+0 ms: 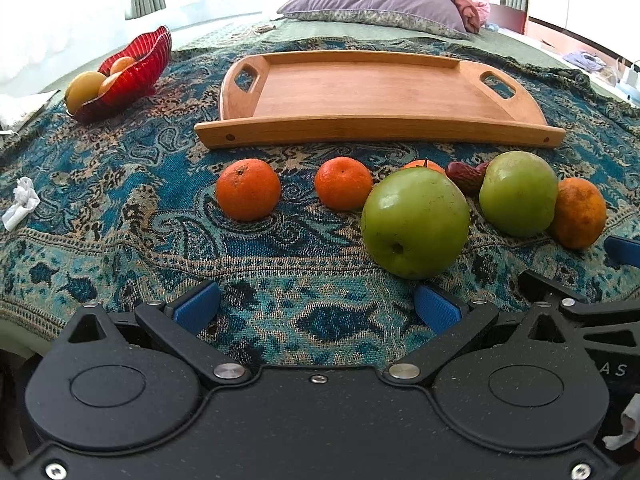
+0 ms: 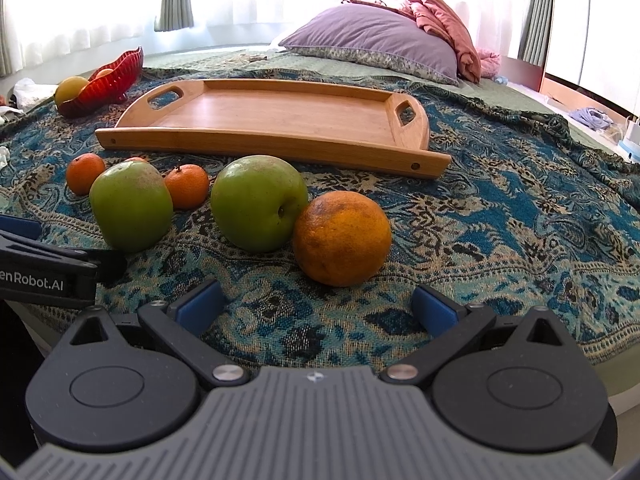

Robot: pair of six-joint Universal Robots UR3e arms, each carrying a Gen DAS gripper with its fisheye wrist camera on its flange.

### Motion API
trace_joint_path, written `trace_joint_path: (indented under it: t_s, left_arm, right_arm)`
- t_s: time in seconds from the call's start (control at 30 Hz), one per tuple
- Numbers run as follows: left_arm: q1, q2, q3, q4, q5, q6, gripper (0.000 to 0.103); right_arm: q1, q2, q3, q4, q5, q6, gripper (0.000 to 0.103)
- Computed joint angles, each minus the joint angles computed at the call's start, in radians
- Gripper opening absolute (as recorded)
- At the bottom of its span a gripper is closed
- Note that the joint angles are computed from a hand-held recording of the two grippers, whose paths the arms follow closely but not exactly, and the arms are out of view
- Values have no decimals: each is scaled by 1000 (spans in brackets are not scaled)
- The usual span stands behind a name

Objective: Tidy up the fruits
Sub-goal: 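Grasp the green apple with the left gripper while the right gripper grasps the large orange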

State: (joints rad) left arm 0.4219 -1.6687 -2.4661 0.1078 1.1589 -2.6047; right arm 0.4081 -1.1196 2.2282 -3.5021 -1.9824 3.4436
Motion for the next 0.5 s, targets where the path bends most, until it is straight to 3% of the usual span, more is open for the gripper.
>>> trace_joint_path:
  t_s: [0.2, 0.33, 0.5]
  left_arm:
    - [1, 32, 15, -58, -2, -8, 103]
    - [46, 84, 12, -139, -71, 19, 102]
    - [104, 161, -57, -131, -200, 85, 99]
  right_arm:
    - [-6, 19, 46, -121, 12, -3, 103]
    - [-11, 6, 70, -161, 13, -3, 99]
    - [-19, -6, 105, -230, 2, 3, 92]
